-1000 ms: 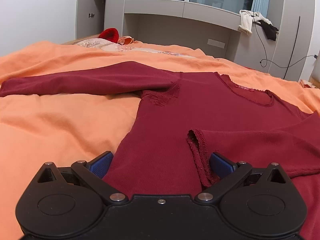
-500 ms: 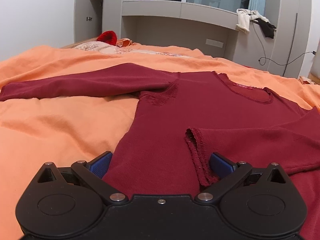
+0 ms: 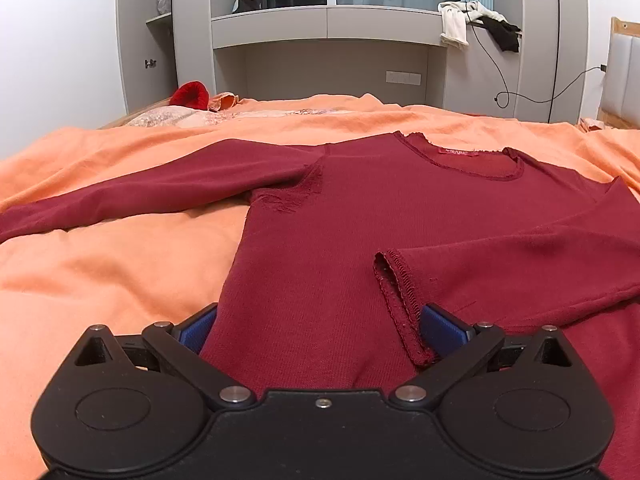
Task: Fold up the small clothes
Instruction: 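Open the right gripper to release the sleeve on the top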
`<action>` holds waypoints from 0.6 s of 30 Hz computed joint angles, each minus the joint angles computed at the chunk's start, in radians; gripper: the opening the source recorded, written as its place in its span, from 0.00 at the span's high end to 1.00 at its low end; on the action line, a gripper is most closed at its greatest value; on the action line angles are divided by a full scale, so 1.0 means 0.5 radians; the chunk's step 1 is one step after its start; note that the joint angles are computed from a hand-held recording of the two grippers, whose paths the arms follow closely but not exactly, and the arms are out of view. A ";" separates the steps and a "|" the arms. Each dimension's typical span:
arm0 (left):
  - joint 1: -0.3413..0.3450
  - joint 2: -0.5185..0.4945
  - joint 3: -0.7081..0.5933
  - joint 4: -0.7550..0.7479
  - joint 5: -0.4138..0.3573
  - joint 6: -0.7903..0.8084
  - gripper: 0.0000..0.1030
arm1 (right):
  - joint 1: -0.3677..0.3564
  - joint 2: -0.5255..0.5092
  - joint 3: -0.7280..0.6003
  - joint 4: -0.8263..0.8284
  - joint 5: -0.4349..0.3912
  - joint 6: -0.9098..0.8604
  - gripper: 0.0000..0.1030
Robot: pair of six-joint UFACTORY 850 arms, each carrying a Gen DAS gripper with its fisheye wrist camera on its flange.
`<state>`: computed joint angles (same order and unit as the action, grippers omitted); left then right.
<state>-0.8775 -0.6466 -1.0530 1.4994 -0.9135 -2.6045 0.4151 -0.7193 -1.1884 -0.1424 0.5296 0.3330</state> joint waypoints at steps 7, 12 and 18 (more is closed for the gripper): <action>-0.001 0.113 0.150 0.162 -0.039 -0.369 0.01 | 0.003 0.126 0.179 0.013 0.059 -0.100 0.37; -0.027 0.200 0.248 -0.028 -0.307 -0.493 0.01 | -0.013 0.214 0.323 -0.157 0.234 -0.018 0.02; 0.049 0.388 0.499 -0.131 -0.327 -0.855 0.01 | -0.027 0.264 0.398 -0.413 0.435 0.132 0.00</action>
<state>-0.8528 -0.4524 -0.8034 1.4339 -1.0772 -3.0319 0.4017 -0.5875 -0.9895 -0.3488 0.7470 0.3989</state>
